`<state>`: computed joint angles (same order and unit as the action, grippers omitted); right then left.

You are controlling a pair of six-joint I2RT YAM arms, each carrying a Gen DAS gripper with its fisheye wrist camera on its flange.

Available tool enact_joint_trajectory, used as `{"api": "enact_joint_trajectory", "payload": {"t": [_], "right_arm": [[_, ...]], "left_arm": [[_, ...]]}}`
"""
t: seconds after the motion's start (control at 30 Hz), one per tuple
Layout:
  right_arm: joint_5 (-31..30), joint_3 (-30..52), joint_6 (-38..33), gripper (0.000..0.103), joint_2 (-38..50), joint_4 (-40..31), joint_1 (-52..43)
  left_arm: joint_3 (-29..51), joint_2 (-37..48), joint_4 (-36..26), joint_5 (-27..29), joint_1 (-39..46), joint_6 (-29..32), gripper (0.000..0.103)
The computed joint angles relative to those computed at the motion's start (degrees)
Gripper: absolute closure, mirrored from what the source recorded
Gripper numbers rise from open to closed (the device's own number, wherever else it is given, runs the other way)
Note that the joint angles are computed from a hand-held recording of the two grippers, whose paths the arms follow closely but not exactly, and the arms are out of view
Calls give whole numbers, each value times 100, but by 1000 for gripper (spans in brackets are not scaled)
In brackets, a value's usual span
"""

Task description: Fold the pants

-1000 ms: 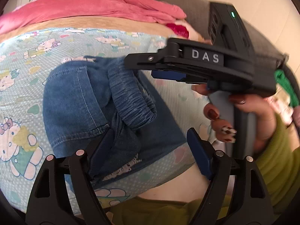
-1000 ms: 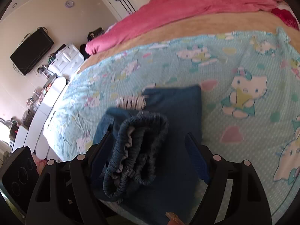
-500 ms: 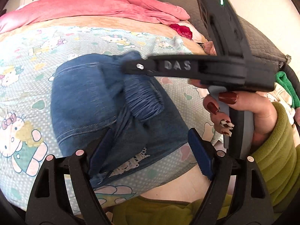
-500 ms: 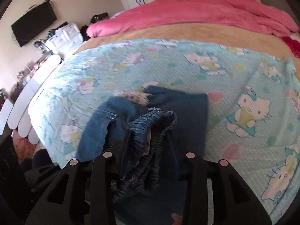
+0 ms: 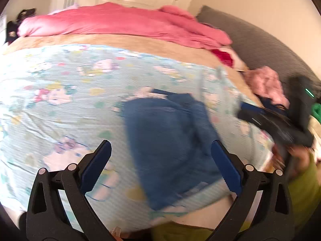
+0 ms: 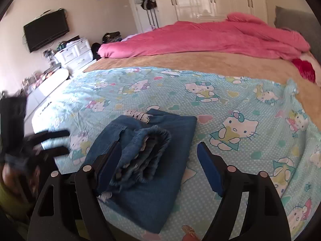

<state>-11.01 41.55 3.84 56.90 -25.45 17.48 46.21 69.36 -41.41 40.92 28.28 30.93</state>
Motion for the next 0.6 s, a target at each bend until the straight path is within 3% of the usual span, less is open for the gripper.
{"api": "enact_joint_trajectory", "payload": {"t": [0.13,0.2,0.23,0.27,0.3,0.4,0.6], "right_arm": [[76,-174,-250,26,-406,-225,418],[201,-234,-341,27,-520,-318,779],[247,-257,-389,30,-535,-345,984],[286,-294,-409,35,-539,-325,1179],[312,-324,-428,43,-504,-292,1372],[483,-456,-534,49,-307,-10,1945],[972,-449,-1082,51,470,588,2583]], "left_arm": [[332,419,378,-560,-437,-400,14],[542,601,292,-626,-642,-520,35],[644,748,322,-752,-892,-699,52],[763,910,275,-743,-991,-734,59],[845,1036,207,-754,-1114,-759,62],[946,1304,213,-875,-1374,-905,65],[1050,1688,430,-1348,-1826,-1096,65]]}}
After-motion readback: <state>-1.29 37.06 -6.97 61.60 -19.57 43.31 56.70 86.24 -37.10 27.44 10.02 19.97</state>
